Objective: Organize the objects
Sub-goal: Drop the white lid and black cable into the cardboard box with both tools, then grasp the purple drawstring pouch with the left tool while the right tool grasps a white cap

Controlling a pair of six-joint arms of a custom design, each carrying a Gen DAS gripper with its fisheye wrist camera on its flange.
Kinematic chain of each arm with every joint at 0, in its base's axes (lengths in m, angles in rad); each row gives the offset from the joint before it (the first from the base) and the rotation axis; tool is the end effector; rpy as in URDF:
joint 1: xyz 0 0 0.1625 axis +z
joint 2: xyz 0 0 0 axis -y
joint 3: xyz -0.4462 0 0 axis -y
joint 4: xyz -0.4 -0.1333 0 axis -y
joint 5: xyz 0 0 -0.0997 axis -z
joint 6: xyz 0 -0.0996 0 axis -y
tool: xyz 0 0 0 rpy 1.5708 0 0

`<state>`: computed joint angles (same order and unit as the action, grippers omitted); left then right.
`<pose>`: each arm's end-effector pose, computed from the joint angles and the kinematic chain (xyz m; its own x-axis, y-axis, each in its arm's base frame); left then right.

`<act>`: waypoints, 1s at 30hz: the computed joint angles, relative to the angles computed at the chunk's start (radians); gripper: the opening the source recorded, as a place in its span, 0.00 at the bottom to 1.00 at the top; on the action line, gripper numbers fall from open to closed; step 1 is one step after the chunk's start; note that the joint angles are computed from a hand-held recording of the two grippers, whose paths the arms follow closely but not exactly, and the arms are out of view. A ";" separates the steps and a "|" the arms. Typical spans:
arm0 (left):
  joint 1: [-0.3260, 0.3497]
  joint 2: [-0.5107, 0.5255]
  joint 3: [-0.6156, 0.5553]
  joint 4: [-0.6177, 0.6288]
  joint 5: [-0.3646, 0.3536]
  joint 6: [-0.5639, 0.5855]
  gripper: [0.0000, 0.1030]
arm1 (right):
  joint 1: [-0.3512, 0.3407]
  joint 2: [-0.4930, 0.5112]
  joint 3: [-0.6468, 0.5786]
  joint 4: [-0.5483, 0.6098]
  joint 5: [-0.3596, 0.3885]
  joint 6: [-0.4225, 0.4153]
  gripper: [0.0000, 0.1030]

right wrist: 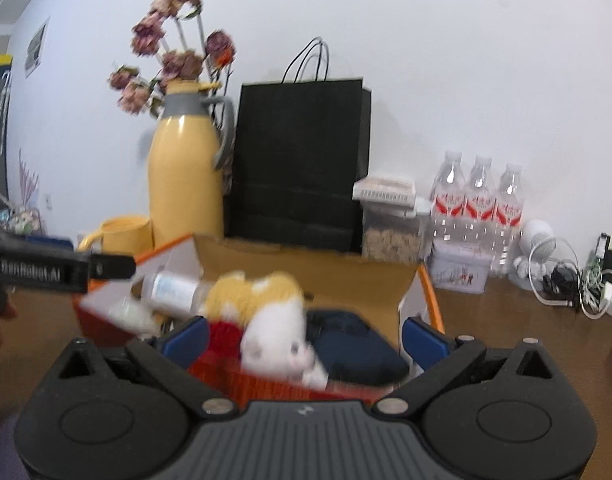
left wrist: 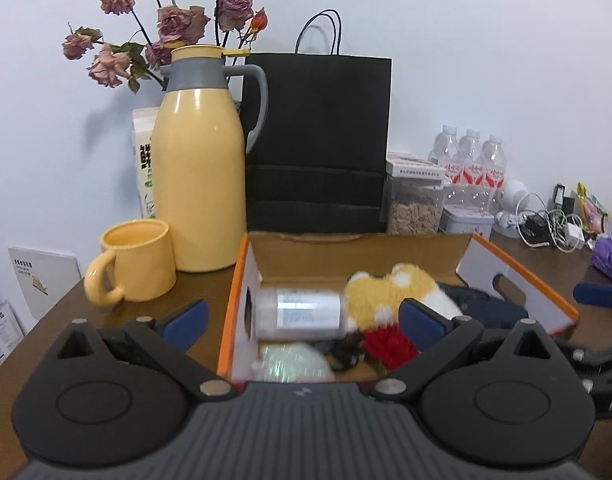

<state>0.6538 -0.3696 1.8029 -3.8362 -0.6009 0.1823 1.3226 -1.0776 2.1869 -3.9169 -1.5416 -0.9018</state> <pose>-0.3291 -0.5236 -0.0367 -0.7173 0.1508 -0.6802 0.6757 0.3886 -0.6264 0.0052 -0.5338 0.2589 -0.6683 -0.1136 0.7352 -0.7155 0.3687 -0.5934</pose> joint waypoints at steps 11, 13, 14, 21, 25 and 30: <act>-0.033 -0.031 0.186 0.054 -0.007 -0.171 1.00 | -0.053 -0.039 0.139 -0.004 -0.039 -0.057 0.75; -0.039 -0.033 0.201 0.050 -0.010 -0.186 1.00 | -0.057 -0.049 0.148 0.020 -0.047 -0.052 0.66; -0.042 -0.034 0.206 0.054 -0.008 -0.195 1.00 | -0.059 -0.051 0.151 0.029 -0.050 -0.051 0.60; -0.056 -0.045 0.237 0.072 -0.004 -0.247 1.00 | -0.057 -0.059 0.141 0.124 -0.058 -0.048 0.48; -0.066 -0.052 0.249 0.095 -0.002 -0.283 1.00 | -0.068 -0.058 0.134 0.133 -0.035 -0.027 0.48; -0.083 -0.068 0.280 0.115 -0.003 -0.333 1.00 | -0.071 -0.061 0.128 0.144 -0.038 -0.006 0.33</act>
<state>0.5710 -0.4374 2.0827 -3.7216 -0.6037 -0.1511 1.2520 -1.1391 2.3153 -3.7725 -1.5793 -0.9073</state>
